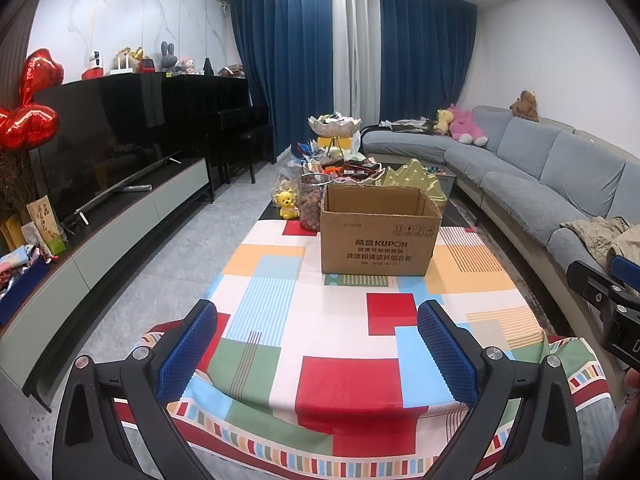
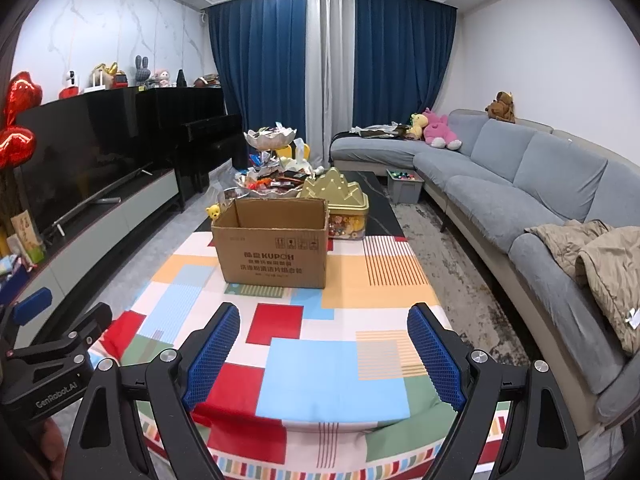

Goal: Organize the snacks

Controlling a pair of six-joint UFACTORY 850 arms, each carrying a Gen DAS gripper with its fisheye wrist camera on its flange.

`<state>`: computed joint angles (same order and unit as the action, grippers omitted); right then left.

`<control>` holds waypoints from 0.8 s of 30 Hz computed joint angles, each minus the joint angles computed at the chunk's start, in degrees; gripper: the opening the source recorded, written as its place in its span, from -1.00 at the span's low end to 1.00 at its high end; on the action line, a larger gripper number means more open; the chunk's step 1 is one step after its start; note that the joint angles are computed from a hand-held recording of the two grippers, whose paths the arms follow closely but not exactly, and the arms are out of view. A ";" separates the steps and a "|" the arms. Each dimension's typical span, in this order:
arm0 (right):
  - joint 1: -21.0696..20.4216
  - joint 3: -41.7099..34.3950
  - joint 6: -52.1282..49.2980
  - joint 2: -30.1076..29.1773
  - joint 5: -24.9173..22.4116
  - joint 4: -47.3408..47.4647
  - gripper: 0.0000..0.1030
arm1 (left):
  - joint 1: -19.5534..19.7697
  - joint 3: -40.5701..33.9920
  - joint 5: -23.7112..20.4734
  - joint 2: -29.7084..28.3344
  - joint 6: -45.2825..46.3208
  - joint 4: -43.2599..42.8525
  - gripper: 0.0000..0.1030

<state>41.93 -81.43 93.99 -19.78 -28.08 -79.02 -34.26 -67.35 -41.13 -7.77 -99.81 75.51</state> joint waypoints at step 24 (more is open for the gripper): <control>0.19 0.06 0.77 -0.10 0.14 -0.32 0.68 | -0.07 -0.10 -0.09 -0.05 -0.05 0.13 0.97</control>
<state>42.12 -81.37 94.76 -19.88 -27.94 -79.35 -34.32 -67.45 -41.22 -7.83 -99.86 75.65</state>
